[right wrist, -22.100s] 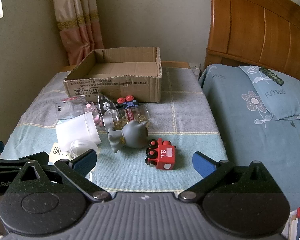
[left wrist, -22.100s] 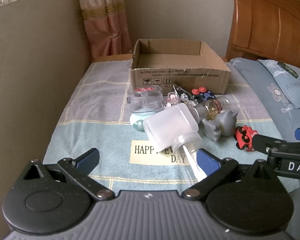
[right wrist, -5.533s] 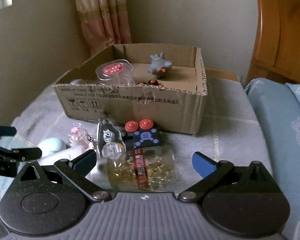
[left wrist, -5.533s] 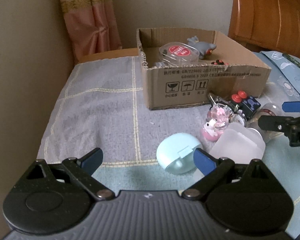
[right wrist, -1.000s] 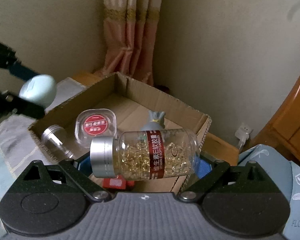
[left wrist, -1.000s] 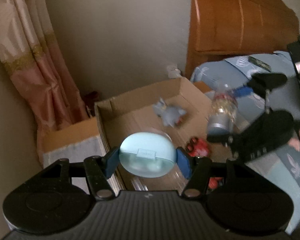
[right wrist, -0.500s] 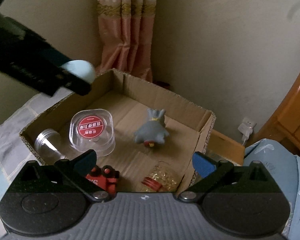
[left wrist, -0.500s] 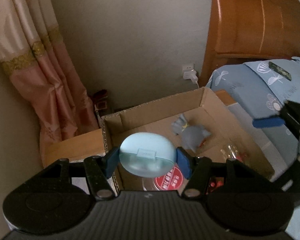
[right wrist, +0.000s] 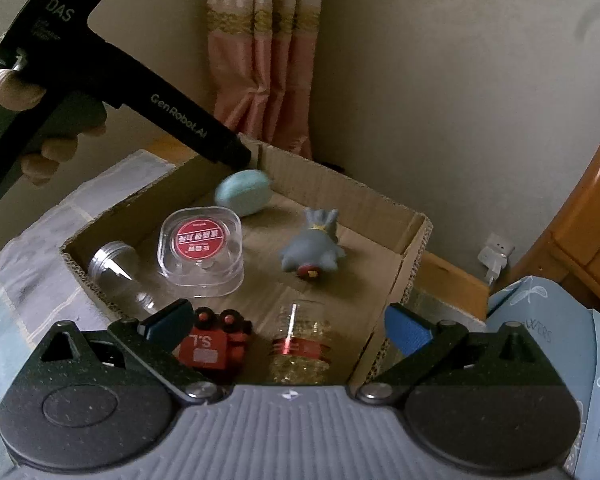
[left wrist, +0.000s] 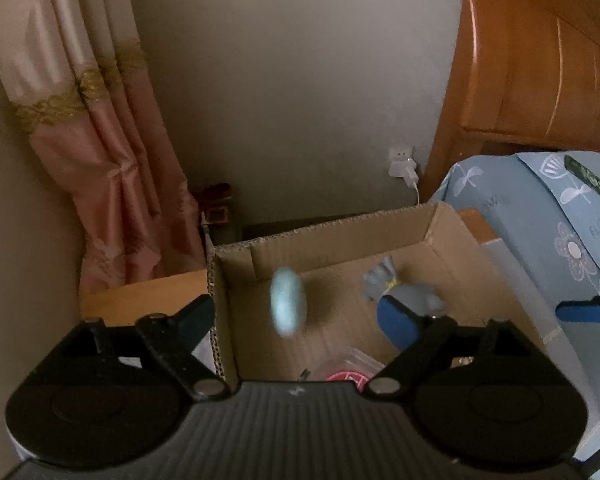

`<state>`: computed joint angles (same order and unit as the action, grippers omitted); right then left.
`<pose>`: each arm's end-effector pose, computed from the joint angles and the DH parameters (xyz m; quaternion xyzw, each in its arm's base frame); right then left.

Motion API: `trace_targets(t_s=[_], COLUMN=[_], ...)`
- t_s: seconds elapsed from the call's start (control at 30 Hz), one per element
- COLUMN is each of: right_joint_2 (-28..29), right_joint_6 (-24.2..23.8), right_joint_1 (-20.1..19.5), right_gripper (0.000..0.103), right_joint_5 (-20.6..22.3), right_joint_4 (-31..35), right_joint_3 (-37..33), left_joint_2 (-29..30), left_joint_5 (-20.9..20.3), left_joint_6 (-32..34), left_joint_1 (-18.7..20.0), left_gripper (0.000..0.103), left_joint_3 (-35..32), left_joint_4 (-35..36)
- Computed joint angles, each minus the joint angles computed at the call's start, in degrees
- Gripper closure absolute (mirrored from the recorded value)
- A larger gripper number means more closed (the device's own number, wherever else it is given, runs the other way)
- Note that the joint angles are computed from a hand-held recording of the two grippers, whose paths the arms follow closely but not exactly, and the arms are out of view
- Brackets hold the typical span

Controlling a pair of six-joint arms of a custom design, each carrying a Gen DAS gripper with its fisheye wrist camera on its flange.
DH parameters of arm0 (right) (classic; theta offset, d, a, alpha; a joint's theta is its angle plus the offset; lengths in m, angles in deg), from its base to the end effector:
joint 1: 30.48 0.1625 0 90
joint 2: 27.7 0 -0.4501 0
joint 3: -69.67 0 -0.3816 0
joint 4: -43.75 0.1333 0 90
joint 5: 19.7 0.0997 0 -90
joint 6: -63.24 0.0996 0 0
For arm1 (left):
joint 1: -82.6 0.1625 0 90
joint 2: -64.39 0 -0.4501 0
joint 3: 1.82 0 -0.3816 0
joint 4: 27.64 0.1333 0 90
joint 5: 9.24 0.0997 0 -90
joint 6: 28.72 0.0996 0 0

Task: Organize rigid objects
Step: 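Carry the blue case and capsule jar into the box and open both grippers, then move the left gripper toward the pink keychain while the right gripper approaches the black fidget cube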

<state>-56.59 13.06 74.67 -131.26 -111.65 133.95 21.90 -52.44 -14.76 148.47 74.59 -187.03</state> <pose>0.3123 -0.7834 0.1286 0.4714 -0.8249 0.1882 0.2488 -0.1266 -0.7863 0.2559 0.1709 0.8658 -0.3120 0.3520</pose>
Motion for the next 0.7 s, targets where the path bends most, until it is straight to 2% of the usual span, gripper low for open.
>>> trace_targets(t_s=[0.13, 0.37, 0.7], right_joint_2=[-0.63, -2.86, -7.21], right_joint_6=[0.21, 0.74, 6.05], right_joint_1=[0.22, 0.51, -0.09], right_gripper=[0.0, 0.0, 0.0], right_joint_5=[0.61, 1.27, 0.7], right_joint_4=[-0.37, -2.85, -9.23], right_joint_3=[1.29, 5.8, 15.45], left_joint_2=[-0.6, -3.62, -8.49], left_joint_5=[0.83, -0.27, -1.56], left_joint_6=[1.23, 0.26, 3.99], left_joint_1=[-0.66, -1.68, -4.25], left_gripper=[0.015, 0.013, 0.005], left_joint_3=[1.61, 6.97, 19.9], left_joint_4=[-1.17, -3.02, -15.42])
